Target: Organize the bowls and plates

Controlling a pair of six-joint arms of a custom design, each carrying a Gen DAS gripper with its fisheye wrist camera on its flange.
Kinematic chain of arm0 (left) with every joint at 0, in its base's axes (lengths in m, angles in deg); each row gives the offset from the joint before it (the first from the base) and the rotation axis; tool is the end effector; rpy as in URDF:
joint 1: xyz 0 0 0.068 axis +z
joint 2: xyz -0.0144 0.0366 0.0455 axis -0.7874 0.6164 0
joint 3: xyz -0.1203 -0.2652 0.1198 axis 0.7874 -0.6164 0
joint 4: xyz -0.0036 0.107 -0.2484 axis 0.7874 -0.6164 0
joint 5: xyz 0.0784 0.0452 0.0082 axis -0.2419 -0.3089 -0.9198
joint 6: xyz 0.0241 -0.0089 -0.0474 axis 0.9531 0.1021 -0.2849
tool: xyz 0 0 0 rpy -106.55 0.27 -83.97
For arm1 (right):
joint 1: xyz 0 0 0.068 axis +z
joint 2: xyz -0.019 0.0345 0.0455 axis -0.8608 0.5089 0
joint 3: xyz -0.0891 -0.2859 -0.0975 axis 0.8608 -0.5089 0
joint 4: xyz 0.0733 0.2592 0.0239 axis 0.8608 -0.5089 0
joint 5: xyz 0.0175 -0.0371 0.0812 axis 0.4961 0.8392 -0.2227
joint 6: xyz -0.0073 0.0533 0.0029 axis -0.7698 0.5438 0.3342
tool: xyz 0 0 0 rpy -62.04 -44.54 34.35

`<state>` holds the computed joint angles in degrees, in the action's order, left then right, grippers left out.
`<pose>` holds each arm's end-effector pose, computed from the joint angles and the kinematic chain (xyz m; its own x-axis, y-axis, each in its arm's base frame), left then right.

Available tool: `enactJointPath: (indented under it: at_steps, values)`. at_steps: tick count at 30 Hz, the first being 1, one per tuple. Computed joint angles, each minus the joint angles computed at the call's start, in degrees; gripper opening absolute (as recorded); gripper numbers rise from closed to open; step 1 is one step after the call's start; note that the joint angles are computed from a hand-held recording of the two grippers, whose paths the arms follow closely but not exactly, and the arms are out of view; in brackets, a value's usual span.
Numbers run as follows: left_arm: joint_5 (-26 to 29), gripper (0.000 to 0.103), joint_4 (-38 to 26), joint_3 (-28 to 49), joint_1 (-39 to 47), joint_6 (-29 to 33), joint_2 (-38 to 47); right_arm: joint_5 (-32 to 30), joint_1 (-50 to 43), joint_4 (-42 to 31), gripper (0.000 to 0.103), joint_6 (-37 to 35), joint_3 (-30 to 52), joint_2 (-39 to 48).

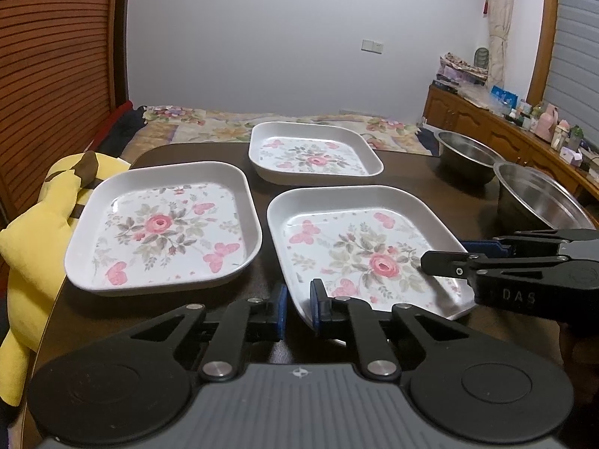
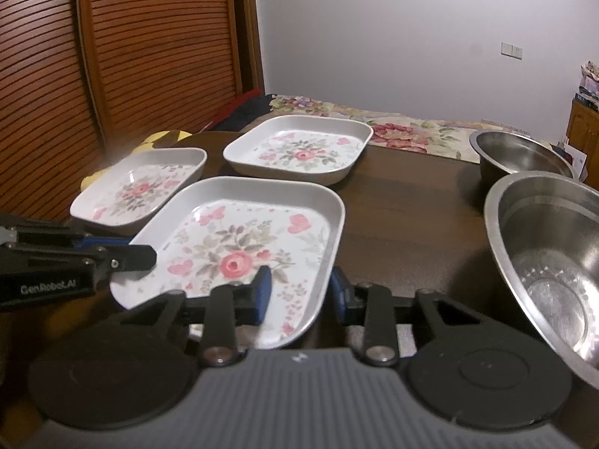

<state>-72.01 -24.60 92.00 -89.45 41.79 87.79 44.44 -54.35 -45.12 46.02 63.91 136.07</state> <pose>0.2524 -0.1722 0.0867 -0.6010 -0.1185 -0.7904 -0.0649 0.9929 -0.0996 0.3433 0.0457 0.0770 -0.5076 -0.2906 -0.8111 -0.5663 0.8220 0.0600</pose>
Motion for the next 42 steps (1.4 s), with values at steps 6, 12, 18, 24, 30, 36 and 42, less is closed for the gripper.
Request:
enactJointPath:
  at_steps: [6,12,18,24,30,36,42]
  values:
    - [-0.91,0.014,0.03,-1.52,-1.75,-0.27,-2.21,-2.12,-1.51,-0.98,0.03,-0.05,-1.53,-1.3]
    - [-3.9,0.014,-0.33,-3.11,-5.17,-1.3,-4.51,-3.27,-2.82,1.58,0.028,0.22,-5.17,-3.54]
    - [-6.77,0.014,-1.44,-4.38,-8.61,-3.27,-6.13,-4.87,-4.22,3.82,0.028,-0.45,-9.03,-5.89]
    - [-8.95,0.014,-2.35,-5.35,-11.44,-5.54,-6.46,-5.81,-5.05,5.58,0.028,-1.51,-12.18,-7.29]
    - [-11.83,0.014,-4.82,-5.99,-14.96,-9.3,-6.43,-6.18,-5.1,6.59,0.028,-2.79,-14.76,-8.19]
    - [-12.83,0.014,-5.91,-7.21,-17.39,-12.79,-6.42,-7.01,-5.59,7.07,0.028,-4.29,-16.87,-8.51]
    - [-12.89,0.014,-5.94,-7.75,-18.0,-14.57,-5.71,-8.43,-6.35,6.92,0.028,-5.28,-18.4,-8.48]
